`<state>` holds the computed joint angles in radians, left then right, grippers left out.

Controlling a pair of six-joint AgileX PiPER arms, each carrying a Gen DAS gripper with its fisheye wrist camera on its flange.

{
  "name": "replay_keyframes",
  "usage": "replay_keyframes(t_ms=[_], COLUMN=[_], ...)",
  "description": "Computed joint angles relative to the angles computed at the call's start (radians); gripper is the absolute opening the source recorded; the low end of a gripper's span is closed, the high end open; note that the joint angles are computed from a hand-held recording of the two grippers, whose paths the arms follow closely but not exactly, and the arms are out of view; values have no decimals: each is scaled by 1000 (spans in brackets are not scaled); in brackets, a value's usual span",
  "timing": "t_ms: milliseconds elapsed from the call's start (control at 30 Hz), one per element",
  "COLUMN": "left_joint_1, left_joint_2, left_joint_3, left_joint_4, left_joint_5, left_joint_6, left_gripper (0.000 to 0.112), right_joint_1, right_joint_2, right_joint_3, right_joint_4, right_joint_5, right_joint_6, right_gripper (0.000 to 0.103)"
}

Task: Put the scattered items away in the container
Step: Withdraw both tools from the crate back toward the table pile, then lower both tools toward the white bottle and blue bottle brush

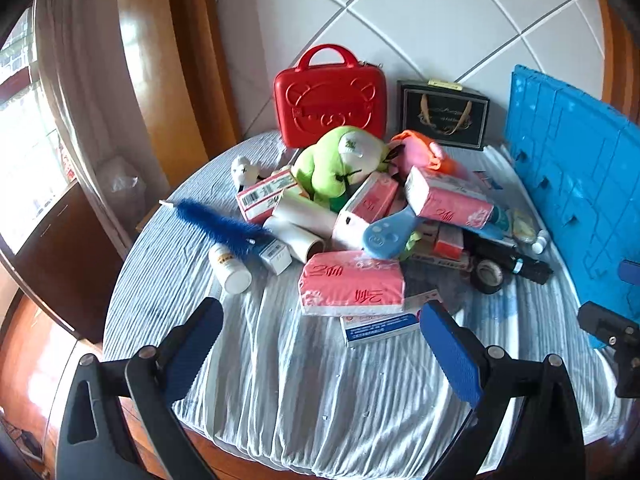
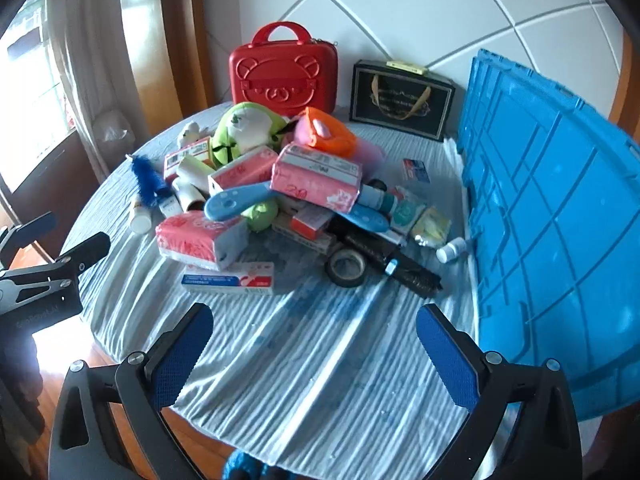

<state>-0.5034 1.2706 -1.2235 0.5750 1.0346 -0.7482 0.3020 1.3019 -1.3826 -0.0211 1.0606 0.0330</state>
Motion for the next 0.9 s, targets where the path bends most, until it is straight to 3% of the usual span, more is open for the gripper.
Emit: replay_keyframes(t_ms=[233, 533, 733, 900], left_joint_1=[81, 240, 429, 604], left_joint_2=[69, 103, 142, 226], left_joint_3=[147, 161, 118, 48], left_joint_4=[-4, -68, -207, -435], left_joint_5=[-96, -167, -260, -334], left_joint_6=[-59, 30, 255, 600], left_gripper=[100, 100, 100, 100], right_joint_1=[-83, 3, 130, 264], right_joint_2=[95, 196, 269, 377], right_joint_3=[101, 119, 43, -78], right_joint_4=[108, 108, 29, -94], right_joint_5=[-91, -134, -152, -133], right_joint_6=[-96, -67, 96, 326], right_gripper=[103, 103, 103, 103])
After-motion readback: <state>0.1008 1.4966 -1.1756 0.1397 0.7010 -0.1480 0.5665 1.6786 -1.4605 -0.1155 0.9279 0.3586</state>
